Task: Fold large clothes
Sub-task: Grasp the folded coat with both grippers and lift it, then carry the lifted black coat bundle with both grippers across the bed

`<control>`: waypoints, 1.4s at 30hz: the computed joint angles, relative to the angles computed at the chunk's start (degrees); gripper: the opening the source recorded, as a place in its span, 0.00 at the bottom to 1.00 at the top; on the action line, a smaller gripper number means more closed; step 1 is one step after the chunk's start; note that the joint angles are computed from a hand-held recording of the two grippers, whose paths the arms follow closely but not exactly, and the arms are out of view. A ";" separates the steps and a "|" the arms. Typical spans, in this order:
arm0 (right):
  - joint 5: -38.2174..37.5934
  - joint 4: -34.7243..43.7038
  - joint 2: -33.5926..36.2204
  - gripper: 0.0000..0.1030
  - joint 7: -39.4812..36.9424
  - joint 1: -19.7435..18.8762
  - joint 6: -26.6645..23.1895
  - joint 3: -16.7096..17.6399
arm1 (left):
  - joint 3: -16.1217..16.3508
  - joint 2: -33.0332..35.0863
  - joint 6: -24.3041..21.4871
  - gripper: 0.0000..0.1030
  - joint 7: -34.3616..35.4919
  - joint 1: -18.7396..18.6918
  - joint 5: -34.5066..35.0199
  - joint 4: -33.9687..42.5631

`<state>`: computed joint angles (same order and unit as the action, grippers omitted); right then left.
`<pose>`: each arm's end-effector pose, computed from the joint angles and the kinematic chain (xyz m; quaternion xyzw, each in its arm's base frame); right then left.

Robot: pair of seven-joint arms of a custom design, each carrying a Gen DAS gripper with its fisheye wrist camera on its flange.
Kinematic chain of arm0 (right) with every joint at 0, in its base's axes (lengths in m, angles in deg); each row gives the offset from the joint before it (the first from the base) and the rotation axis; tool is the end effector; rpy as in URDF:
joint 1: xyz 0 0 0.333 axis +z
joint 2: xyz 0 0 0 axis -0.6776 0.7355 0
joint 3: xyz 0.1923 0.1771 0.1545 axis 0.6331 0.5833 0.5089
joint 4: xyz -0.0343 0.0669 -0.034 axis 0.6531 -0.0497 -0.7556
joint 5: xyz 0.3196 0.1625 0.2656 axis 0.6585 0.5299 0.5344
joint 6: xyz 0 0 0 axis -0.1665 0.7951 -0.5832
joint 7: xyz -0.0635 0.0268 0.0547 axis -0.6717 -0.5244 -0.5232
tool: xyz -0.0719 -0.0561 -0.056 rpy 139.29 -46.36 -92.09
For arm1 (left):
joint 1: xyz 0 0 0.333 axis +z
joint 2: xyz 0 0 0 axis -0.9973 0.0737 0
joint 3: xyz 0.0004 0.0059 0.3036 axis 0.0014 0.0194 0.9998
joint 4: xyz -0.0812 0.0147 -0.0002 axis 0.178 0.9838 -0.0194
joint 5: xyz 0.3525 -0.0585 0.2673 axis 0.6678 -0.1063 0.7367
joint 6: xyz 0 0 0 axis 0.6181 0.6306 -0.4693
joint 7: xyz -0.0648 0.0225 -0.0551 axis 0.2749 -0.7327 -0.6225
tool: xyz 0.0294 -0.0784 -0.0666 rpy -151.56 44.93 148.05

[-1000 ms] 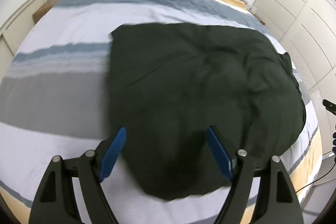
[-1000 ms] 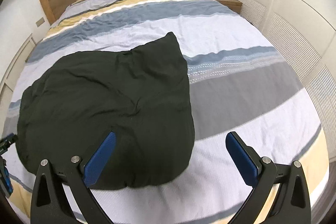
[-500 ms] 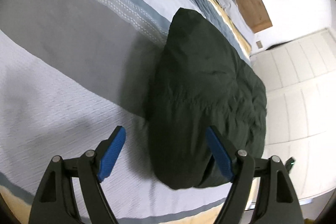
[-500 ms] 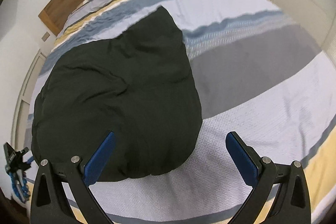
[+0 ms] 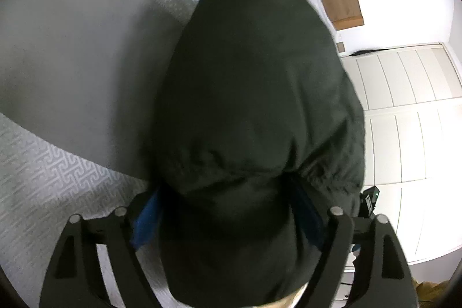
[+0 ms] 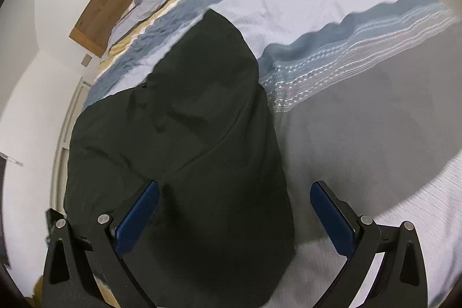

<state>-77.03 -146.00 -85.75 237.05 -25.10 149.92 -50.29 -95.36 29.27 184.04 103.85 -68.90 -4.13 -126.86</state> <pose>0.4404 0.2458 0.4822 -0.4026 0.8638 -0.0414 0.3000 0.7391 0.0352 0.3607 0.6310 -0.6501 0.3277 0.2679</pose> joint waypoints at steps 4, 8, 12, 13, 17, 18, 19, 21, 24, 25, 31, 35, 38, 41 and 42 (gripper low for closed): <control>7.89 -1.80 4.04 0.99 -8.82 3.89 9.54 -5.96 | -0.50 2.22 0.57 0.96 -1.33 -0.24 -0.82 0.26; 16.25 -0.58 8.43 0.99 -19.04 6.93 13.08 -9.90 | -1.32 2.10 1.91 1.00 -0.11 0.12 -2.64 -1.14; 27.29 2.31 12.93 0.99 -32.09 10.26 15.34 -13.86 | -1.56 1.25 2.63 1.00 0.87 0.45 -4.22 -2.88; 31.49 3.29 14.14 0.99 -36.30 11.58 15.56 -15.26 | -1.78 0.90 2.22 1.00 1.32 0.72 -5.08 -3.61; 48.55 7.40 18.58 0.99 -53.11 14.90 14.72 -18.46 | -1.82 -0.93 1.60 1.00 2.34 0.63 -7.56 -6.87; 53.37 8.32 19.54 0.99 -57.46 15.37 14.35 -18.76 | -1.76 -0.97 1.22 1.00 1.91 0.43 -8.02 -7.08; 57.16 9.27 20.60 0.99 -61.14 15.37 13.93 -18.79 | -1.76 -0.73 0.42 1.00 1.25 0.33 -8.56 -6.86; 67.56 11.30 22.51 0.99 -70.86 15.32 12.62 -18.65 | -2.08 0.56 -1.45 1.00 0.46 -0.14 -9.08 -5.29; 72.71 12.89 24.40 0.99 -76.08 13.59 11.46 -16.97 | -2.41 0.82 -0.85 1.00 0.84 -0.58 -10.48 -5.77; 73.44 13.16 24.76 0.99 -76.95 12.93 11.53 -16.30 | -2.44 0.68 -0.30 1.00 0.80 -0.72 -10.95 -6.19; 74.28 14.42 26.25 0.99 -77.62 9.16 12.69 -11.89 | -2.42 -4.11 4.94 0.73 2.15 -2.25 -14.23 -12.72; 79.67 15.84 26.90 0.59 -81.99 6.81 13.21 -8.68 | -2.37 -7.65 6.39 0.44 5.30 -3.27 -17.06 -15.81; 78.81 16.33 26.97 0.42 -80.64 5.34 14.70 -6.24 | -1.62 -9.41 6.40 0.37 5.54 -4.09 -18.29 -16.76; 74.91 16.22 26.83 0.31 -76.00 4.83 16.88 -4.74 | -1.08 -10.85 7.16 0.35 5.14 -4.84 -20.41 -18.14; 73.33 16.63 27.25 0.28 -74.08 4.91 17.76 -4.33 | -0.98 -11.68 6.67 0.35 5.31 -4.69 -21.84 -19.25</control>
<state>-3.70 -129.37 -58.50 162.97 -20.19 167.68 -54.63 -96.33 17.59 190.71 109.16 -73.59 -25.97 -146.10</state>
